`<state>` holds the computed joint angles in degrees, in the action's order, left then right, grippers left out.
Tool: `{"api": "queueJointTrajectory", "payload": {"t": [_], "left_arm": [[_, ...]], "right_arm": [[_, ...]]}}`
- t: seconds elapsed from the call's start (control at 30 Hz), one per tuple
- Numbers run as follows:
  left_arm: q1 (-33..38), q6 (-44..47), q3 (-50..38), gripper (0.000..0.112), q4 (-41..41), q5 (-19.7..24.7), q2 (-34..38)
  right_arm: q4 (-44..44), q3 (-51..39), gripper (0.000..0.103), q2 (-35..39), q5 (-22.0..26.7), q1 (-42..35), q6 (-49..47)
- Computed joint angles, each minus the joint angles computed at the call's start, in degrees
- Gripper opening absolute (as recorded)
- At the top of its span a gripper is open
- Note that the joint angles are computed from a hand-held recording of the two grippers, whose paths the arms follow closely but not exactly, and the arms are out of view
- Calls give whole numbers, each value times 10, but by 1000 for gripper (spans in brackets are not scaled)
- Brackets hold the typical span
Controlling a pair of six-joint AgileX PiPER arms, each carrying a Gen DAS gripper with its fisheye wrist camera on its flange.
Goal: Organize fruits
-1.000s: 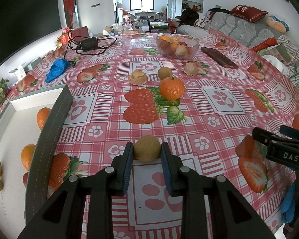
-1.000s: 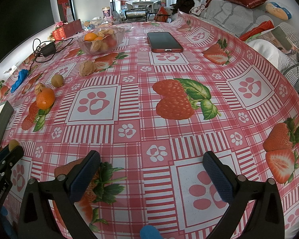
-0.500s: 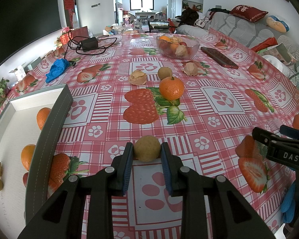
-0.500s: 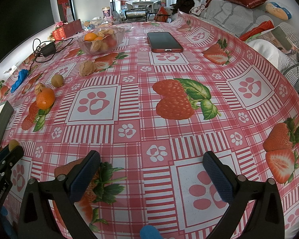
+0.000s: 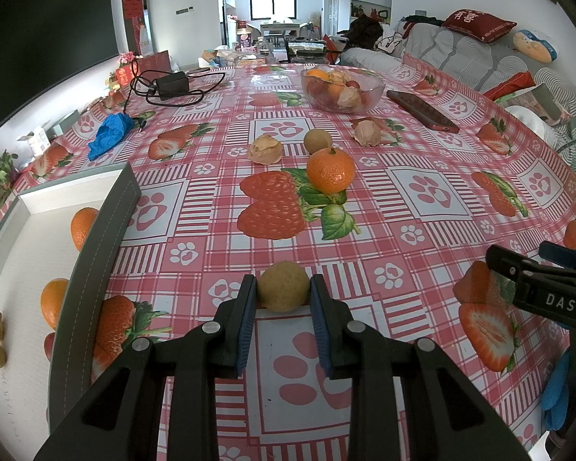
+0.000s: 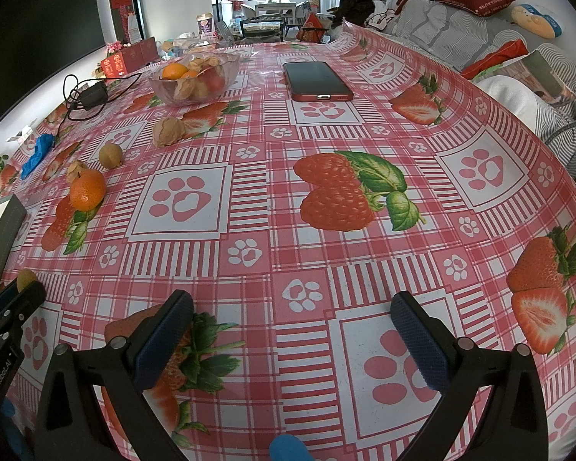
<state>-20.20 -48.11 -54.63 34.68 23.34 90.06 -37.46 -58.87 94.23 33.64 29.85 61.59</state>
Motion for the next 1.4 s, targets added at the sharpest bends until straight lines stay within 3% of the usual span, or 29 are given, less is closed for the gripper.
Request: {"api": "queueJointTrajectory", "payload": {"t": [0.87,1.07,1.2,1.3,1.4], "left_arm": [[-1,-1,0,30,-2,-2,1],[7,24,0,30,-24,-5,-1],[25,90,10,30,-88,-8,-16],[47,156,23,30,-152,-12,-33],[62,196,30,30,-189,-7,-43]], "right_arm": [[-2,1,103,-1,0,2,3],[-3,1,103,-1,2,2,3],[1,-4,103,2,7,4,-1],[58,-38,103,16,44,-3,-55],[193,-99,103,35,59,-22,-179]]}}
